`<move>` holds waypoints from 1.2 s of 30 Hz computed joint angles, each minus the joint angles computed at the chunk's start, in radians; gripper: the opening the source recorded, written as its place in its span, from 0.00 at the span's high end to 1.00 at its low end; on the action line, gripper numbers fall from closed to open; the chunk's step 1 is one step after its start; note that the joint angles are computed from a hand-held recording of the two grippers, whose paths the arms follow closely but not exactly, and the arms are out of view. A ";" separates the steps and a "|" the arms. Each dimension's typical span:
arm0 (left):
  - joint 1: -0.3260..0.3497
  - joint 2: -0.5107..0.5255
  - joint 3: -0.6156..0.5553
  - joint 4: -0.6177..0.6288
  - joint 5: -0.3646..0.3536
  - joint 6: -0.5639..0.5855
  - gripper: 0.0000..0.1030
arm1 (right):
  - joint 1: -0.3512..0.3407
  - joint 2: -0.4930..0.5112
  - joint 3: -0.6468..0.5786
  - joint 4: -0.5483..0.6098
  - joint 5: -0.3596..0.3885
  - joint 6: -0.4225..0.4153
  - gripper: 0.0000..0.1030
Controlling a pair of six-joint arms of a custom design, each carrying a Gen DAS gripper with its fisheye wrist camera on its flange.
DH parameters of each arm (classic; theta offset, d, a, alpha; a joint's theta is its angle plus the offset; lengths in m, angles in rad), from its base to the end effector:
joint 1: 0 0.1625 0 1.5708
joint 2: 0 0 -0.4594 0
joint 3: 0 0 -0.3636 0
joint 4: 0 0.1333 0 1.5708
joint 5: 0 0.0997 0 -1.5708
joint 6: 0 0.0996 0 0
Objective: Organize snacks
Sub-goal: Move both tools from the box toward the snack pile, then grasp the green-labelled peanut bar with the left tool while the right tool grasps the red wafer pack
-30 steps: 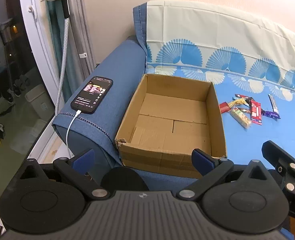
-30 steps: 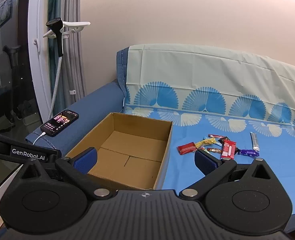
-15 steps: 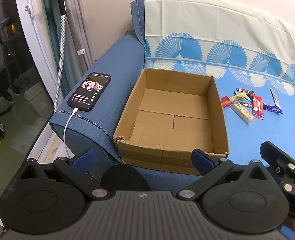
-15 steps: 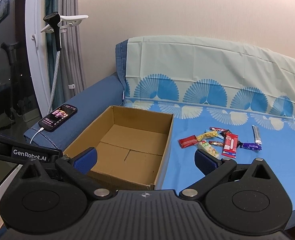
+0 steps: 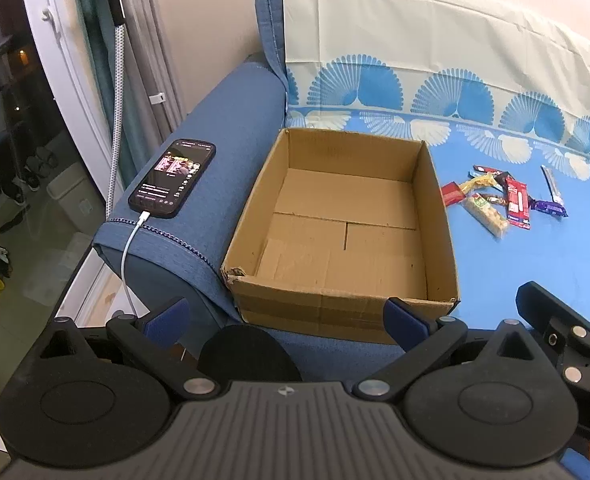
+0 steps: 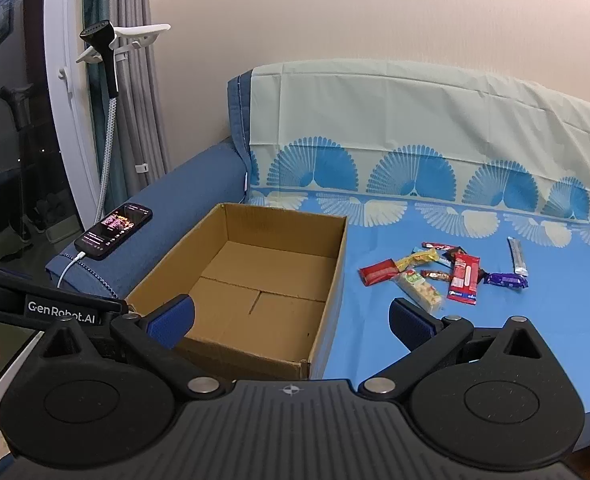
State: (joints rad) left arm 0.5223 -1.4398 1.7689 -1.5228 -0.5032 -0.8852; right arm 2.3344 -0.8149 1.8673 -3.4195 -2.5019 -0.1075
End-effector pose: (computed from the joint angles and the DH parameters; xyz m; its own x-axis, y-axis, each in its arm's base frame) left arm -0.3052 -0.4302 0.4191 -0.5990 0.0075 -0.8007 0.5404 0.7417 -0.3973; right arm 0.4587 -0.4019 0.2106 -0.7711 -0.0528 0.6345 -0.5696 0.5024 -0.6504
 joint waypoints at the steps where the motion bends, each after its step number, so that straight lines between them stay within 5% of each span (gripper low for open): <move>1: 0.002 0.001 0.004 -0.013 0.000 0.009 0.00 | -0.003 -0.002 0.001 0.004 0.004 0.005 0.00; 22: 0.069 0.159 -0.068 -0.041 -0.012 0.110 0.00 | -0.109 -0.054 0.048 0.060 0.036 0.127 0.00; 36: 0.139 0.465 -0.261 -0.422 -0.152 0.550 0.00 | -0.289 -0.154 0.109 -0.078 -0.054 0.160 0.00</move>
State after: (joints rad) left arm 0.6614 -0.9747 1.5080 -1.9446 -0.6555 -0.3351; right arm 2.0451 -0.9688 1.9763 -3.4974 -2.5555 0.0525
